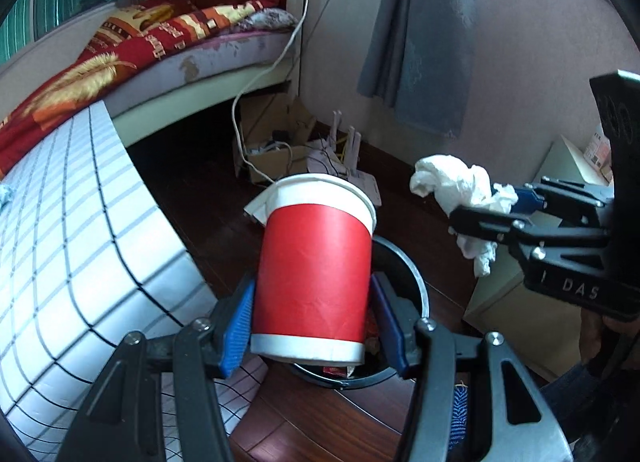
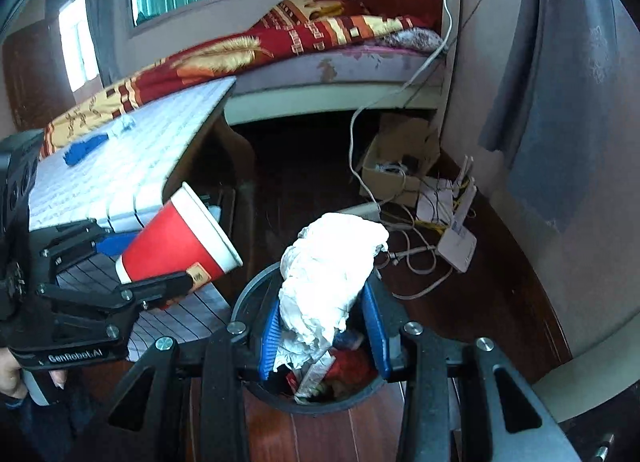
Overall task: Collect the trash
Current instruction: 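Lift the red cup and white tissue off the table and carry them over the black bin, then open both grippers to drop the red cup and tissue into the bin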
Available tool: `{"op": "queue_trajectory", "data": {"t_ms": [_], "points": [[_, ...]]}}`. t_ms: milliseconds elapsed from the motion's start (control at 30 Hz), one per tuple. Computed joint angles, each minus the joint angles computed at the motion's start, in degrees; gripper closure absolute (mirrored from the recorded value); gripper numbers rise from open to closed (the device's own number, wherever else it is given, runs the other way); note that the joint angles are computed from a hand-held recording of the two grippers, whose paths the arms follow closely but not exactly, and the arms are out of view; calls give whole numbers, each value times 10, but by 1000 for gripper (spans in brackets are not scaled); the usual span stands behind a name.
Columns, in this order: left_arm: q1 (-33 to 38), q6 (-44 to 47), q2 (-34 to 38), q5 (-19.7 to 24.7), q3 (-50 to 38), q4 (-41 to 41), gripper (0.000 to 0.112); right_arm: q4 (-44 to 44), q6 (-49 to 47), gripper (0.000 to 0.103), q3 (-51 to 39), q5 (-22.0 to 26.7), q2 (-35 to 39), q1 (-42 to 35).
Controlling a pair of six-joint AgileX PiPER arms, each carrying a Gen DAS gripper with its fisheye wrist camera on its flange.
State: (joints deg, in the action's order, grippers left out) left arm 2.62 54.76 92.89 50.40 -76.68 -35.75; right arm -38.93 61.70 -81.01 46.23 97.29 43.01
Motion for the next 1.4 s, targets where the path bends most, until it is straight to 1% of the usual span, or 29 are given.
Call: {"op": "queue_trajectory", "data": {"t_ms": [67, 167, 200, 267, 367, 467, 567, 667, 767, 800, 833, 867, 900, 933, 1033, 1067, 1133, 1233, 1400], "points": [[-7, -17, 11, -5, 0, 6, 55, 15, -2, 63, 21, -14, 0, -10], [-19, -28, 14, -16, 23, 10, 55, 40, -12, 63, 55, -43, 5, -27], [-21, -34, 27, -13, 11, 13, 55, 48, -16, 63, 59, -50, 7, -30], [-26, -43, 38, -20, 17, 18, 55, 61, -27, 63, 73, -67, 13, -38], [-35, -57, 58, -29, 14, 30, 55, 93, -59, 63, 92, -95, 23, -53], [-43, -70, 81, -32, 3, 48, 55, 127, -102, 63, 92, -112, 45, -65], [-46, -75, 100, -37, -3, 61, 55, 162, -148, 63, 85, -124, 71, -74], [-48, -84, 120, -39, -11, 72, 55, 195, -197, 63, 58, -121, 104, -78], [-46, -79, 140, -21, -24, 63, 53, 210, -234, 62, 31, -111, 133, -78], [-49, -87, 143, -28, -22, 70, 51, 190, -231, 55, 18, -97, 148, -74], [-53, -97, 143, -37, -19, 82, 43, 150, -206, 43, 7, -76, 161, -67], [-58, -111, 140, -53, -11, 99, 37, 112, -171, 12, 2, -56, 168, -61], [-59, -117, 135, -66, -1, 107, 30, 98, -156, 4, 7, -57, 167, -61], [-57, -115, 132, -73, 7, 106, 29, 94, -149, 4, 19, -68, 161, -67], [-56, -115, 127, -88, 17, 112, 26, 93, -128, 4, 30, -60, 152, -79], [-57, -115, 126, -90, 21, 112, 24, 93, -118, 1, 32, -54, 151, -82], [-60, -120, 123, -106, 28, 120, 16, 92, -109, 0, 32, -46, 150, -86], [-61, -118, 118, -111, 34, 121, 16, 95, -110, 0, 27, -33, 150, -89], [-59, -117, 109, -114, 38, 126, 15, 93, -107, 0, 20, -27, 149, -88]]}}
